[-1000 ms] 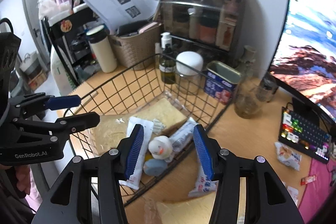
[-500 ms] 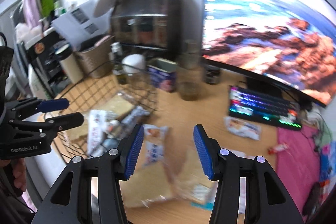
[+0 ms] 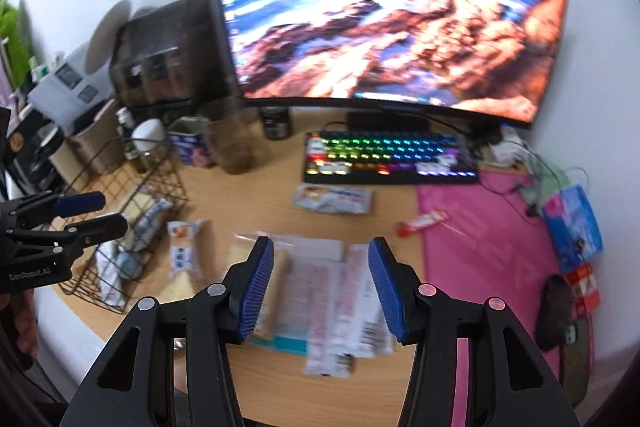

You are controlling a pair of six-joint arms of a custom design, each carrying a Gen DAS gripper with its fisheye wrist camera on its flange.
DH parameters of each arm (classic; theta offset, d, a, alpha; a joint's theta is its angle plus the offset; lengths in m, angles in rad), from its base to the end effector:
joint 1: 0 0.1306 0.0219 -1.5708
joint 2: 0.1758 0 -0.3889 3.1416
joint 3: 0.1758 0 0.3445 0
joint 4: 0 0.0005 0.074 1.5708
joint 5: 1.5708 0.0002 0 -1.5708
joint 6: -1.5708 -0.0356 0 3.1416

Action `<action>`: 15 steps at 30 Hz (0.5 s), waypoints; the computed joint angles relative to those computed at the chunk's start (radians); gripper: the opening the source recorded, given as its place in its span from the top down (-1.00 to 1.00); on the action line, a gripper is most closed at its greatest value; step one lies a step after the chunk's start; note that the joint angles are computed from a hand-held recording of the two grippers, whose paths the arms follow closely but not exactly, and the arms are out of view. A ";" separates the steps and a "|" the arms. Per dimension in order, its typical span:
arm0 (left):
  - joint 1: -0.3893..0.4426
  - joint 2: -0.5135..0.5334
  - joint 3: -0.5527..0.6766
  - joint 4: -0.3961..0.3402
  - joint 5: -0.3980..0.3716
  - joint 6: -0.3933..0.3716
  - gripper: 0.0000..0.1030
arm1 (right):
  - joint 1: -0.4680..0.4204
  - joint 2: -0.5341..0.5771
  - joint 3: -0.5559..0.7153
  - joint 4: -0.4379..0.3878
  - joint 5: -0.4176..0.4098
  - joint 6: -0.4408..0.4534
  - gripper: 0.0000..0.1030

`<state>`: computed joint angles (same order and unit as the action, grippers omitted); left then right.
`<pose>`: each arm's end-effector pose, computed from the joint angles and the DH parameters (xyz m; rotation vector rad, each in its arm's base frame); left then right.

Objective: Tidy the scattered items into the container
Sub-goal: 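Withdraw both tools from the basket back over the desk items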

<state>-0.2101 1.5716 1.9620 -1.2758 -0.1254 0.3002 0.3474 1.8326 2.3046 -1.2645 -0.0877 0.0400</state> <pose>0.4682 -0.0958 0.5598 -0.1650 2.4424 -0.0717 0.5353 0.1966 0.5614 -0.4987 2.3208 0.2519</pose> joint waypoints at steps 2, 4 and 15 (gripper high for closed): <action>-0.015 0.026 0.029 -0.012 0.001 -0.001 -0.29 | -0.021 -0.011 -0.017 0.006 -0.006 -0.005 0.02; -0.025 0.043 0.046 -0.021 0.003 -0.004 -0.29 | -0.035 -0.019 -0.034 0.014 -0.008 -0.007 0.02; -0.043 0.141 0.072 -0.065 0.044 0.008 -0.30 | -0.067 -0.008 -0.113 0.020 -0.049 -0.006 0.02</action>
